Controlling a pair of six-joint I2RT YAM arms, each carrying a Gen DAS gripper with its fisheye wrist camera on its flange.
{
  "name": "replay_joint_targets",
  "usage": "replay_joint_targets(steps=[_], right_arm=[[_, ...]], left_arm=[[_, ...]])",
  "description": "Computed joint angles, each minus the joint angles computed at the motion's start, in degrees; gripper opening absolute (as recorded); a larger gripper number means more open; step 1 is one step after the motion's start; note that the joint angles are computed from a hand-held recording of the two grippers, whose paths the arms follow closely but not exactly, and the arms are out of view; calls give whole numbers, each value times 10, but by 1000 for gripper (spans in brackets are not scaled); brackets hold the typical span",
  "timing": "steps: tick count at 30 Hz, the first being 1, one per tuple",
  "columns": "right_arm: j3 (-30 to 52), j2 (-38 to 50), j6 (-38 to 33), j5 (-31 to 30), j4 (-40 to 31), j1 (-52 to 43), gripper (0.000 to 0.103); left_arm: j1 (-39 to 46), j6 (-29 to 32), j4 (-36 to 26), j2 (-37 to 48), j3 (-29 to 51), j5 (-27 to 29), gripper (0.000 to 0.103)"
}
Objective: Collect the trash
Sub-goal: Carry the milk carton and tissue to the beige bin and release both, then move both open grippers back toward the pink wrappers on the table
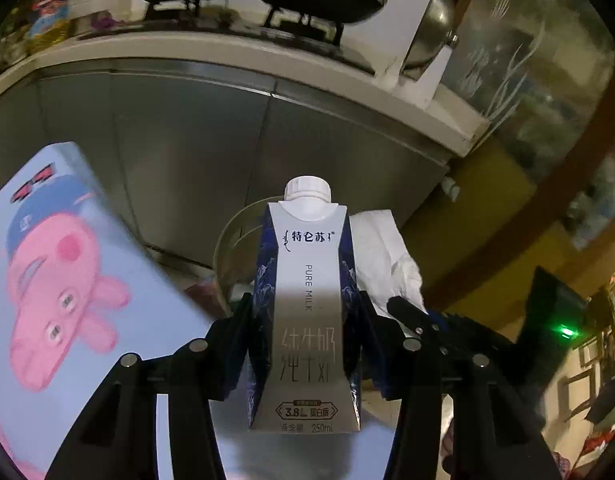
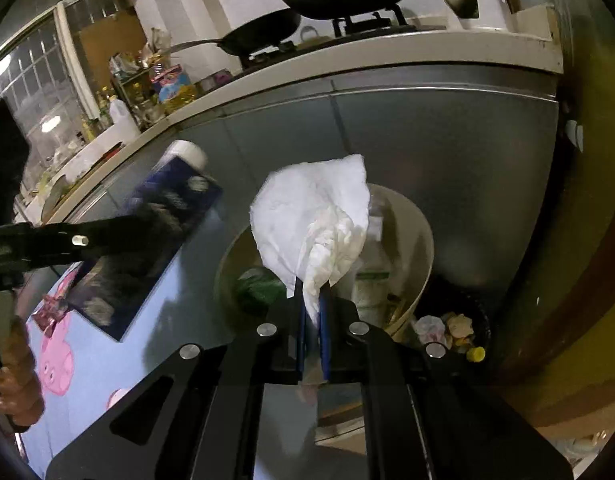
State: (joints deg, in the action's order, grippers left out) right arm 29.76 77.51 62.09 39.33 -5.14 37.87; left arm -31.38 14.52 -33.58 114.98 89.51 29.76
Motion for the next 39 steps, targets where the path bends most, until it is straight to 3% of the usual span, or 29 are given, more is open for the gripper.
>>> replay_joint_targets(steps=[2, 3, 4, 5, 6, 7, 10, 15, 22, 28, 32, 34, 38, 39], right_arm=[[1, 20, -34, -20, 31, -32, 8], [2, 31, -49, -31, 46, -47, 11], [2, 39, -58, -42, 56, -57, 15], [-2, 44, -72, -54, 68, -73, 33], [1, 61, -77, -53, 79, -78, 58], [2, 69, -82, -47, 85, -77, 66], [-4, 60, -57, -5, 70, -56, 66], [-51, 1, 79, 70, 46, 38, 66], [-2, 54, 242, 116, -41, 154, 66], [64, 107, 297, 129, -91, 220, 64], [125, 142, 241, 118, -83, 226, 55], [160, 167, 176, 92, -44, 213, 51], [243, 233, 65, 13, 26, 182, 45], [278, 264, 24, -31, 57, 166, 43]], left_arm=[[-22, -18, 4, 44, 43, -23, 51], [-30, -28, 6, 59, 56, -31, 58], [-36, -39, 5, 80, 78, -40, 77], [-39, -52, 11, 89, 85, -48, 85], [-42, -65, 23, 95, 88, -59, 86], [-43, -70, 23, 102, 97, -64, 86], [-32, -80, 16, 96, 101, -56, 85], [11, -52, 85, -3, -28, -28, 85], [92, 9, 145, -123, -209, 0, 85], [193, 93, 137, -202, -314, 31, 83], [290, 157, 121, -222, -351, 53, 83], [353, 194, 108, -216, -354, 66, 83], [465, 241, 96, -177, -332, 81, 83], [491, 249, 89, -162, -320, 86, 83]])
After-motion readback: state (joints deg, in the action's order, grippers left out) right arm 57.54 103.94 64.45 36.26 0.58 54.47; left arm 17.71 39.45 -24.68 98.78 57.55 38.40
